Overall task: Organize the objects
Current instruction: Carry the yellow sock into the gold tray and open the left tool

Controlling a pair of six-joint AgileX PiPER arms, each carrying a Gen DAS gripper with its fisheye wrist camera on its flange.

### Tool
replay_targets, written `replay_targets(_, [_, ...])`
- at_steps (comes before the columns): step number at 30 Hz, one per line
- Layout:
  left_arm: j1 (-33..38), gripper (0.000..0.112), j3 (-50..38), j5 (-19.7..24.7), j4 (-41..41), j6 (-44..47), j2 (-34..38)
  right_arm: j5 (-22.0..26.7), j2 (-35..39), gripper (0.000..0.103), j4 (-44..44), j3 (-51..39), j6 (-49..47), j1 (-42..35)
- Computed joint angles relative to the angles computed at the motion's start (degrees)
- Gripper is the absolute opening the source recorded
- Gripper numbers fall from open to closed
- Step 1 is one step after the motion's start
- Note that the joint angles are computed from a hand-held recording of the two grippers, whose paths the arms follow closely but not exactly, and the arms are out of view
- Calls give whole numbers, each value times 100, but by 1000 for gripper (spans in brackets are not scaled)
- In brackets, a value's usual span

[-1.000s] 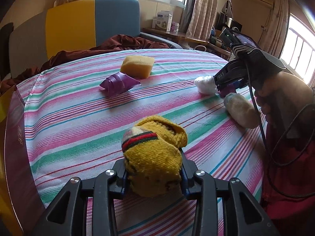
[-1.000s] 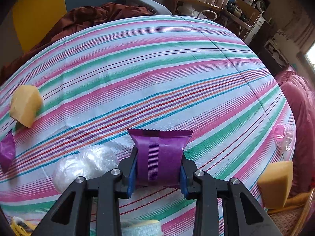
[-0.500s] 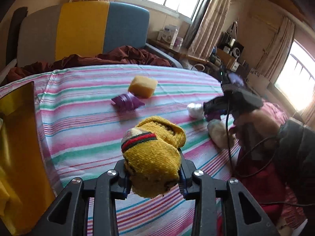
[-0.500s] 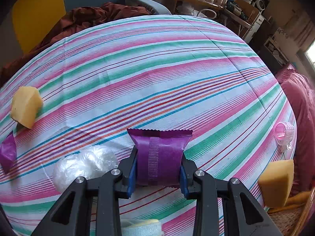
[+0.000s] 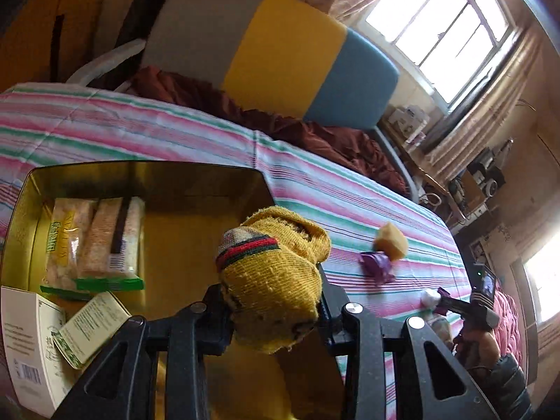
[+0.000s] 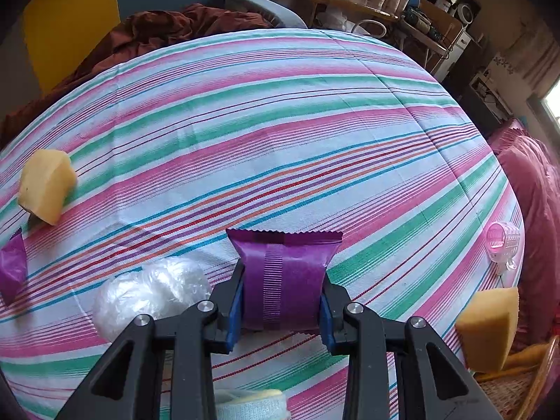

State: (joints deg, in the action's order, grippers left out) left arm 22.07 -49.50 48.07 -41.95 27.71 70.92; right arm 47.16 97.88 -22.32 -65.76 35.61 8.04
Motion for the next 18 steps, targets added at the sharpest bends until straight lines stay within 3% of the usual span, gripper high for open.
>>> replay_targets(10, [7,37,-1122,-745,1330,-911,2045,-9,9,36,12,-6,-41,-15])
replay_targets(18, [-216,46,-1612,-857,1821,-1368,2594,-7,24,36,9,-25,-66,-18])
